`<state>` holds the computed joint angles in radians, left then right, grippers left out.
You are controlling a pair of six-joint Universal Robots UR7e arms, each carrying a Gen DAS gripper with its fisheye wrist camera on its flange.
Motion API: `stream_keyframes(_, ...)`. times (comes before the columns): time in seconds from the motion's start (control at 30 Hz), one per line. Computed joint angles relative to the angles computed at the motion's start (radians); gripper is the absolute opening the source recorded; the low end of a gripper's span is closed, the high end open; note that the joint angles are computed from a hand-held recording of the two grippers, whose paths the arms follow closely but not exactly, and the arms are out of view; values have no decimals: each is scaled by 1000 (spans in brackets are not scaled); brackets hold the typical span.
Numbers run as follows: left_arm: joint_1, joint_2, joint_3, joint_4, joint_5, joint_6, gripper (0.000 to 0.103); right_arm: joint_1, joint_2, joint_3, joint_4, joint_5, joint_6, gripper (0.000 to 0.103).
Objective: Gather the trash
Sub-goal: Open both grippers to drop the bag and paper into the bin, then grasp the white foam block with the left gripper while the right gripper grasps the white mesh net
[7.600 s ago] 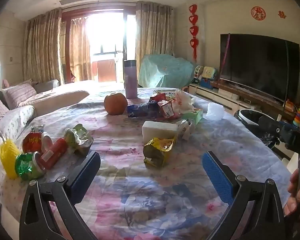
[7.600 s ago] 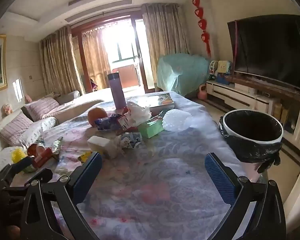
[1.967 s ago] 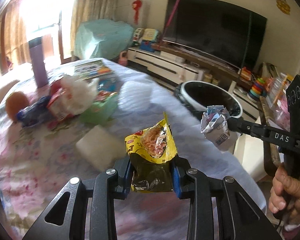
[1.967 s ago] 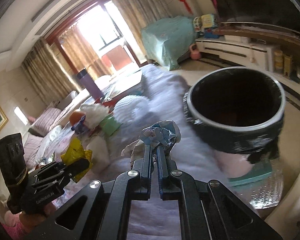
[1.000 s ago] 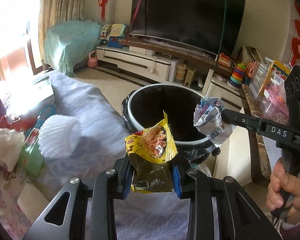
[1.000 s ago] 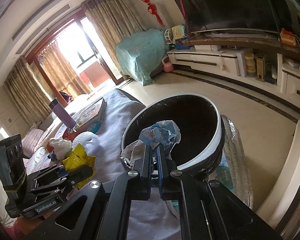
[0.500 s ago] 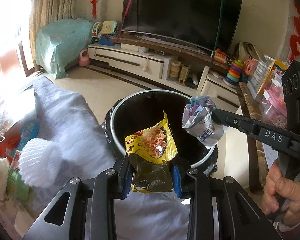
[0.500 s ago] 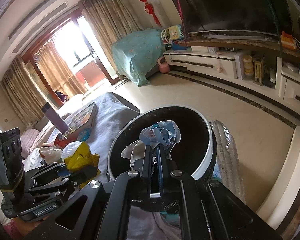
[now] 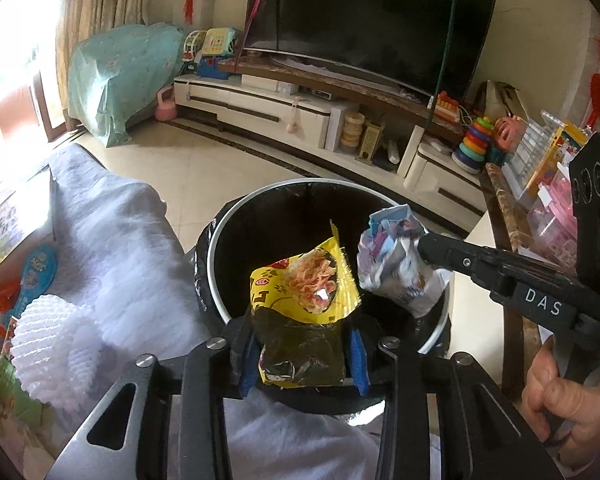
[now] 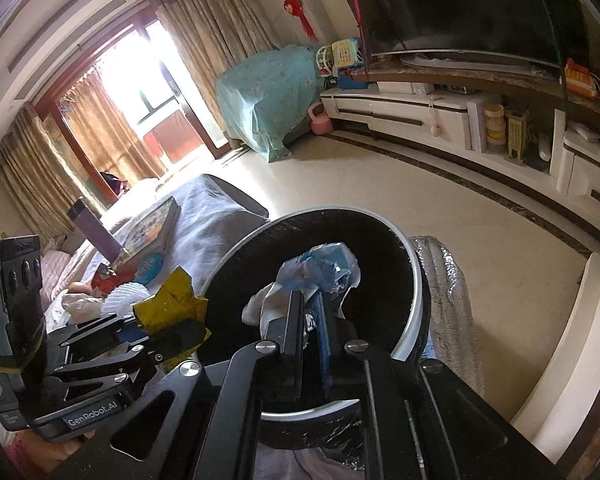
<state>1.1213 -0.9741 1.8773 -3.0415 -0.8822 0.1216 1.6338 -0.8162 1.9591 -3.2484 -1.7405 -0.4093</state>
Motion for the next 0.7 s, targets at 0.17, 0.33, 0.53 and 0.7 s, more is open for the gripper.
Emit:
stream_keyframes(0.17, -8, 21, 1, -21, 30, -7, 61, -3, 11, -17, 14, -18, 8, 28)
stream_keyframes(0.33, -16, -8, 55, -53, 41, -27, 65, -8, 1, 1, -14, -5, 18, 53)
stream_keyframes(0.53, -33, -93, 191, -130, 66, -64, 68, 5, -13, 50, -73, 17, 15, 78)
stream_keyframes(0.7, -61, -173, 325, -210, 86, -150, 68, 22, -20, 100, -123, 52, 27, 91)
